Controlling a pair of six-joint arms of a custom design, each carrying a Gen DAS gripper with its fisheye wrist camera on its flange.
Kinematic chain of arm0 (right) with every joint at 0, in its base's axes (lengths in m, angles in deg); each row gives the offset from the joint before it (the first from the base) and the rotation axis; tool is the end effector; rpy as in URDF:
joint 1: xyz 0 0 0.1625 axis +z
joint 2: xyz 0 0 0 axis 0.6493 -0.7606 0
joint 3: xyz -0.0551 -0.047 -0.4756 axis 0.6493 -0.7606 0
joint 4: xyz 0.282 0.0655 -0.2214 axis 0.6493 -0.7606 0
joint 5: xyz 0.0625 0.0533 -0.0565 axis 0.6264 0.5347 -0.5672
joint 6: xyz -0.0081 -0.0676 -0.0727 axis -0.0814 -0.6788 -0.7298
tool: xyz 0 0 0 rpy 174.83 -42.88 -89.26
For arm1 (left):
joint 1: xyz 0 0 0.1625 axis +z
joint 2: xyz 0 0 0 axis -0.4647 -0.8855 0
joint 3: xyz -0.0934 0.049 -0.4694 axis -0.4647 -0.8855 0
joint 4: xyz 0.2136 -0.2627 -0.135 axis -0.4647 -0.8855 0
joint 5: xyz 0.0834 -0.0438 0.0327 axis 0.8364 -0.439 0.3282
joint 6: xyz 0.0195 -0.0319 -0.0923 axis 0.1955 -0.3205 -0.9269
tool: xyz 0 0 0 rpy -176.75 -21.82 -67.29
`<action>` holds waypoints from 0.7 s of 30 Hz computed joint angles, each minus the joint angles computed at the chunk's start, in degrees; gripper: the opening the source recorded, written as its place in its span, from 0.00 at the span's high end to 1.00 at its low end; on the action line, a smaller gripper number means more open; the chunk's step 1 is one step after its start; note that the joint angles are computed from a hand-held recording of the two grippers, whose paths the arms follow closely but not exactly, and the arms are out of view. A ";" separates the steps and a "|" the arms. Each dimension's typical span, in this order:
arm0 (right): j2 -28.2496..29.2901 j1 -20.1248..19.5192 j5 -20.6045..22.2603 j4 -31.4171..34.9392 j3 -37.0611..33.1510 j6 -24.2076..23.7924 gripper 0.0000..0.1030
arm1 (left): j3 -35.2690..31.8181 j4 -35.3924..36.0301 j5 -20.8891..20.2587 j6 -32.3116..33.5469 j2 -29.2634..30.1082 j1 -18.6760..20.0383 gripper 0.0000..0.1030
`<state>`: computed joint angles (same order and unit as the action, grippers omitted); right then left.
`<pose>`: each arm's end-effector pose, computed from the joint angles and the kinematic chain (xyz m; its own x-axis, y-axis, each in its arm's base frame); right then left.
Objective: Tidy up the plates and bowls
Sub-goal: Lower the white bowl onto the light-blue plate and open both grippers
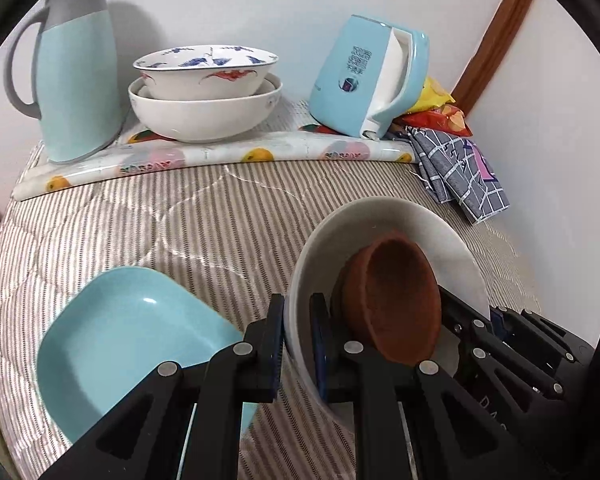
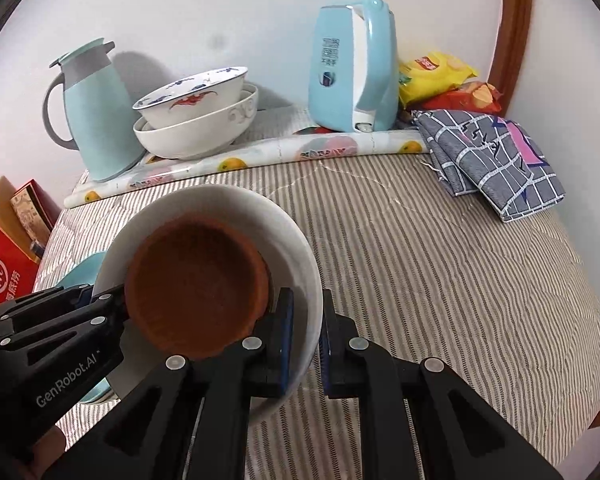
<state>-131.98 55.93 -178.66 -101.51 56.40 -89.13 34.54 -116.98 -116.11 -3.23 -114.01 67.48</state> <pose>0.1543 -0.5737 0.2066 -0.6572 -0.4260 0.6218 -0.6467 0.7425 -0.1749 -0.2930 -0.5209 0.0544 -0.8370 -0.2585 -0.4823 0.1301 0.7622 -0.6341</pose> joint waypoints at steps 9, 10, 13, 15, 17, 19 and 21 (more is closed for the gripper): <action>0.19 1.71 0.94 -0.79 1.02 -0.14 0.90 | 3.01 1.53 1.71 -3.51 -2.66 -1.11 0.88; 0.31 1.89 1.05 -0.99 1.21 -0.29 0.90 | 3.45 1.83 1.97 -4.14 -3.00 -1.23 0.88; 0.65 2.42 1.27 -1.02 1.66 -0.15 0.90 | 4.73 2.42 2.27 -5.54 -4.07 -1.42 0.88; 0.91 2.74 1.38 -1.04 1.92 -0.05 0.90 | 5.40 3.01 2.45 -6.50 -4.70 -1.50 0.88; 1.12 3.04 1.51 -1.10 2.13 0.07 0.90 | 6.11 3.47 2.72 -7.44 -5.29 -1.67 0.88; 1.39 3.44 1.64 -1.32 2.39 0.06 0.90 | 7.01 3.78 3.10 -8.41 -5.97 -1.89 0.88; 1.60 3.81 1.70 -1.36 2.56 0.11 0.90 | 7.80 4.24 3.34 -9.34 -6.63 -2.05 0.88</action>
